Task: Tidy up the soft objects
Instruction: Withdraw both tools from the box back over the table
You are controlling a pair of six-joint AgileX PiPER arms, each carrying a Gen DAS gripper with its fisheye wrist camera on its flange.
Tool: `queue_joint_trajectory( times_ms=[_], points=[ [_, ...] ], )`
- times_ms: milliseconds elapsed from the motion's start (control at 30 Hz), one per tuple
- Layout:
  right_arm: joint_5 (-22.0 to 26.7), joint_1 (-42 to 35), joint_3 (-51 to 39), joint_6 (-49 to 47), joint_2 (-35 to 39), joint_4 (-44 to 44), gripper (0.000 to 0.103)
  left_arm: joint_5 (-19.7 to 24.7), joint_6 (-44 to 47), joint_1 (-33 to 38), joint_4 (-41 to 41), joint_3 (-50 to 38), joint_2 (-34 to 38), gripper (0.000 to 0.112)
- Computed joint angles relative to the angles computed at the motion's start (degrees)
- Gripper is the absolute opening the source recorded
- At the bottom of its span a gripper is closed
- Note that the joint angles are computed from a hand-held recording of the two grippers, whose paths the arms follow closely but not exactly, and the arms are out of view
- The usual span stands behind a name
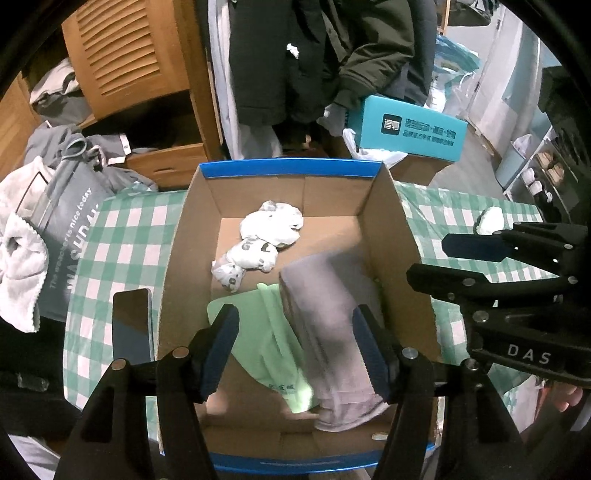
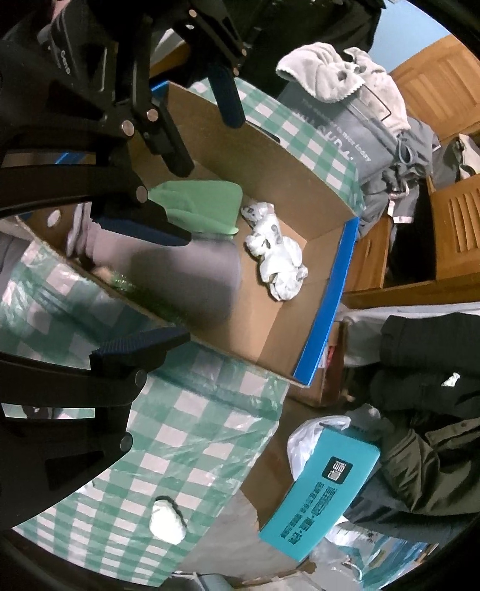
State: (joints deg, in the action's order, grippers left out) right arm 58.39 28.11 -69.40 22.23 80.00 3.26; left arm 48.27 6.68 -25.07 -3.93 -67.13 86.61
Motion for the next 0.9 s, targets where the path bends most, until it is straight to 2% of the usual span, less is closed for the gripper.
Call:
queue_joint_trajectory(
  times_ms=[500, 900],
  points=[
    [0.8, -7.5, 8.1, -4.1, -8.3, 2.7, 0.050, 0.5, -3.7, -7.2, 3.2, -0.6, 0.5, 0.066],
    [3.6, -21.1, 16.1, -12.6, -17.6, 6.6, 0.049, 2.3, -7.2, -14.6, 3.9, -3.2, 2.0, 0.066]
  ],
)
